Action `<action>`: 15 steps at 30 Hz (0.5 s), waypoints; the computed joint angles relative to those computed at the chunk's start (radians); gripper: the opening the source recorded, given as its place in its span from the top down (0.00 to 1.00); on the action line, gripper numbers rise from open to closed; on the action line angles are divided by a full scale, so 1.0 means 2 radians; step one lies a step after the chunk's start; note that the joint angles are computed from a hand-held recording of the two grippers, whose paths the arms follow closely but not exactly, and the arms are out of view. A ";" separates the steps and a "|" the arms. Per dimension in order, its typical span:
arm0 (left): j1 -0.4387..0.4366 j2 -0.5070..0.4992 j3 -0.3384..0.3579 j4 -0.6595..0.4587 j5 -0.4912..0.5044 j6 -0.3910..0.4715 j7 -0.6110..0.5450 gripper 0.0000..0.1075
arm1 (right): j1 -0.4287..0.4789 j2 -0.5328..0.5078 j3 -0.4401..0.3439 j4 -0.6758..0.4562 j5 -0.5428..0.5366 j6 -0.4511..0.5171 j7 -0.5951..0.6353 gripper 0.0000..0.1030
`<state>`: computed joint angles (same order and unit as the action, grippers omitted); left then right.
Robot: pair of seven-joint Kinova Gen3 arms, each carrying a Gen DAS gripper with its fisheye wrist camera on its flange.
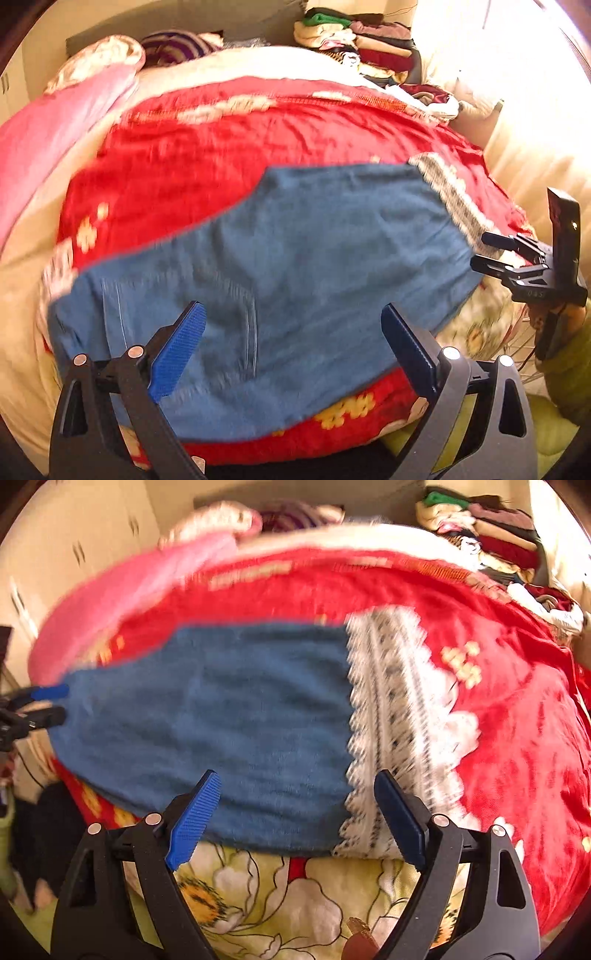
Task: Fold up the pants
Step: 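Press and smooth the folded denim with both open tools, then grasp the lace hem with the right tool while the left tool grasps denim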
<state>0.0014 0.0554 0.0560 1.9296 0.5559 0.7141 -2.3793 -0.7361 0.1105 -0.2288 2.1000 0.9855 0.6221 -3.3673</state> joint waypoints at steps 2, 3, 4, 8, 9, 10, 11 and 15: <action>0.001 0.007 0.007 -0.021 -0.001 0.007 -0.002 0.11 | -0.004 -0.014 0.000 0.009 0.026 0.015 -0.033 0.23; 0.009 0.014 0.008 -0.034 -0.009 0.000 0.006 0.11 | -0.005 -0.021 -0.003 0.014 0.039 0.029 -0.050 0.23; 0.014 0.020 0.012 -0.044 -0.017 -0.006 0.014 0.11 | 0.001 -0.025 -0.010 0.018 0.046 0.040 -0.063 0.23; 0.010 0.058 0.026 -0.098 -0.006 0.011 0.007 0.11 | 0.023 -0.037 -0.010 0.021 0.009 0.069 -0.068 0.21; 0.010 0.072 0.032 -0.116 -0.005 0.018 0.001 0.11 | 0.033 -0.043 -0.007 0.025 -0.008 0.063 -0.068 0.21; 0.011 0.081 0.037 -0.126 -0.007 0.019 -0.005 0.11 | 0.042 -0.049 -0.006 0.030 -0.018 0.053 -0.070 0.21; 0.013 0.095 0.045 -0.142 -0.009 0.023 -0.014 0.11 | 0.050 -0.052 -0.008 0.033 -0.027 0.044 -0.075 0.21; 0.014 0.142 0.068 -0.198 -0.011 0.054 -0.044 0.11 | 0.055 -0.038 -0.018 0.003 -0.081 0.072 -0.044 0.21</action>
<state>0.0293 0.3403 0.1921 1.5346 0.5346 0.8229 -2.4663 -0.6257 0.0345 -0.2658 2.1069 0.8228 0.7659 -3.4554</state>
